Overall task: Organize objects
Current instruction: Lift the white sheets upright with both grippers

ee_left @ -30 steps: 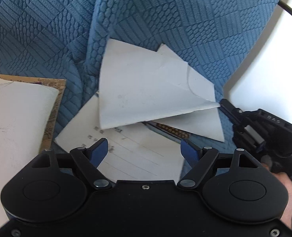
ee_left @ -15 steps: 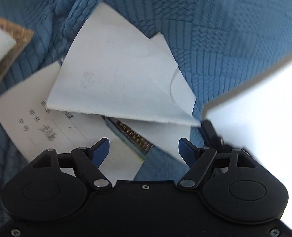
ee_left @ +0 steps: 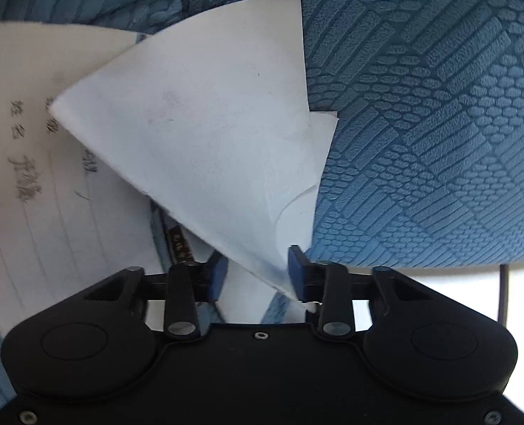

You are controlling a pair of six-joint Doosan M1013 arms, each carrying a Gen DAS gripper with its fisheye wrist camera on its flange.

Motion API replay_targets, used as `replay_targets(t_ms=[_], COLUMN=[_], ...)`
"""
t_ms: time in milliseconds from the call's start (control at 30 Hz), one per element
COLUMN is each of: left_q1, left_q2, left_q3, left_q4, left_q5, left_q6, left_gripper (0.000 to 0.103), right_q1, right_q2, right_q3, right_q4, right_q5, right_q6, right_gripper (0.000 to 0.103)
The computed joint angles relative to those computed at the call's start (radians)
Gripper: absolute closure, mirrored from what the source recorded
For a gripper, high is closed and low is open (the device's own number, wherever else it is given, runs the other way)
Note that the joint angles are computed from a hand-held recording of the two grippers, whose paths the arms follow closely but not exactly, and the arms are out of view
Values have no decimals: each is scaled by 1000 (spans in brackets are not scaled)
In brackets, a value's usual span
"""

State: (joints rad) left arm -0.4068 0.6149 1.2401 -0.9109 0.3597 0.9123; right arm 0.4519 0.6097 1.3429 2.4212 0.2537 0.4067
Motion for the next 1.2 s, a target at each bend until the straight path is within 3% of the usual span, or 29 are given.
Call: replay_targets(t_ms=[33,200,300,367,433,500,600,867,1000,1133,1200], left_q1=[1,0,1,4,7,10,15,35,44,50,51], left_q2=[4,0,-13,-23,-33,-44,-57,-93,-105,-116,-121], left_q3=[-7,-31,-29,-17,-10,-6,4,40,52,54,56], left_q4=[-15,51,62,7,-5,14,-9,-85,-176,-203,-220], left_q5=[4,30,55,69,85,117,163,182,175,214,237], left_q6=[7,6,47,107,134,136,185,273,352,396,429], left_gripper=[88,94,96,97,100,100,101,101,100,100,100], right_q1=[0,-3,-10,-10,-11,-13,-13,-3,3,3,6], right_q2=[-1,-5,2,6,11,16,20,-8,-26,-19,-15], right_q3=[1,13,9,-2,-12,-12,-8,20,38,48,48], right_q4=[-1,32,-45,-142,-226,-213,-177,-235,-335,-235,-212], right_q5=[-3,3,40,46,64,103,139,123,112,197,202], right_q6=[2,3,107,194,270,271,251,320,450,391,392], right_gripper=[100,96,96,94,83,62,42,41,39,39,39])
